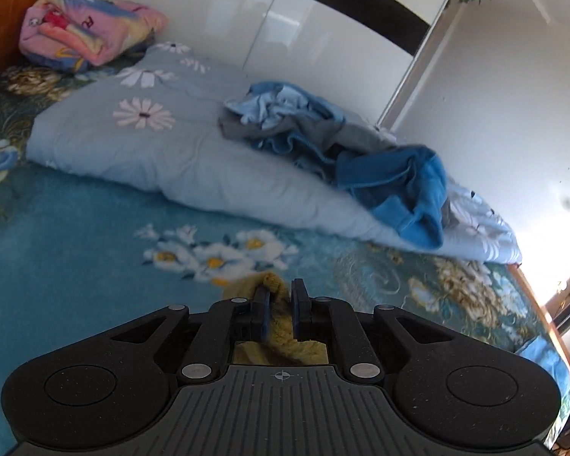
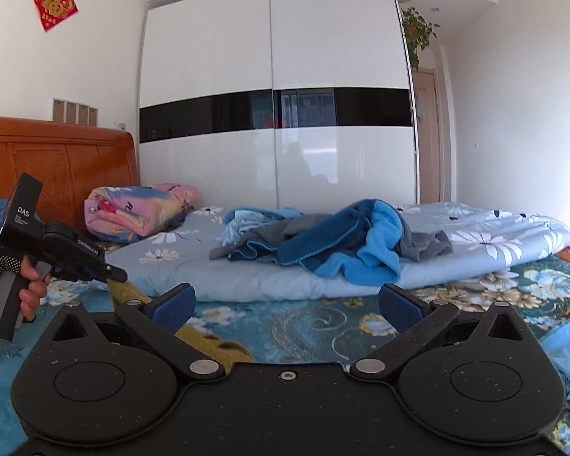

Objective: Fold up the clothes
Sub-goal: 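Open the left gripper to drop the vest onto the blanket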

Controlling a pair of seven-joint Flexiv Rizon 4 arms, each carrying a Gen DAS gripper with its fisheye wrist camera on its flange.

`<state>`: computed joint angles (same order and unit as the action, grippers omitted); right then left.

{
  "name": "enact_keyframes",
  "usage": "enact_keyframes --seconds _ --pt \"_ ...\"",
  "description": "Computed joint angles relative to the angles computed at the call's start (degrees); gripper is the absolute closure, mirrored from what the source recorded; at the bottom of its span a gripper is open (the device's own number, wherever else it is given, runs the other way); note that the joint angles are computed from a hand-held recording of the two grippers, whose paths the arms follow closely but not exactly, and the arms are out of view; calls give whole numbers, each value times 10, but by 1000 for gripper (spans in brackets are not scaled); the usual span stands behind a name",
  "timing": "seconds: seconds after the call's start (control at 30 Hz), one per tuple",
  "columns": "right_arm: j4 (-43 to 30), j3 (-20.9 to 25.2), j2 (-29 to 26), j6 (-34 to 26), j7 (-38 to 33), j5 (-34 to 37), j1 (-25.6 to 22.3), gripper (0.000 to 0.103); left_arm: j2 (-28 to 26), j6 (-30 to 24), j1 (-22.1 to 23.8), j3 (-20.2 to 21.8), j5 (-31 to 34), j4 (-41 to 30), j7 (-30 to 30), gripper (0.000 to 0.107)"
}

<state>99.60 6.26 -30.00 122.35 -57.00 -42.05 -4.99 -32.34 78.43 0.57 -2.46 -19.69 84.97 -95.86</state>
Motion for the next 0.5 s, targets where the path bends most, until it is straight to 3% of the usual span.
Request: enact_keyframes --seconds 0.07,0.13,0.2,0.27,0.33,0.37,0.43,0.5 --pt "10 4 -3 -16 14 -2 -7 1 14 20 11 -28 -21 33 6 95" --pt "18 12 -7 -35 29 -6 -17 1 45 52 -9 -24 -27 86 -17 72" --pt "27 22 -12 -53 42 -7 -28 1 77 79 -40 -6 -16 137 -45 65" --pt "42 32 -17 -68 52 2 -37 1 100 82 -64 5 18 168 -35 62" --pt "53 43 -20 -84 59 11 -47 1 105 63 -117 53 78 164 -52 54" --pt "57 46 -21 -87 60 19 -50 1 106 58 -128 57 96 159 -50 51" --pt "65 48 -22 -89 59 38 -53 1 100 51 -118 10 101 143 -7 39" --pt "69 42 -20 -81 51 61 -49 1 81 28 -129 -9 115 107 33 37"
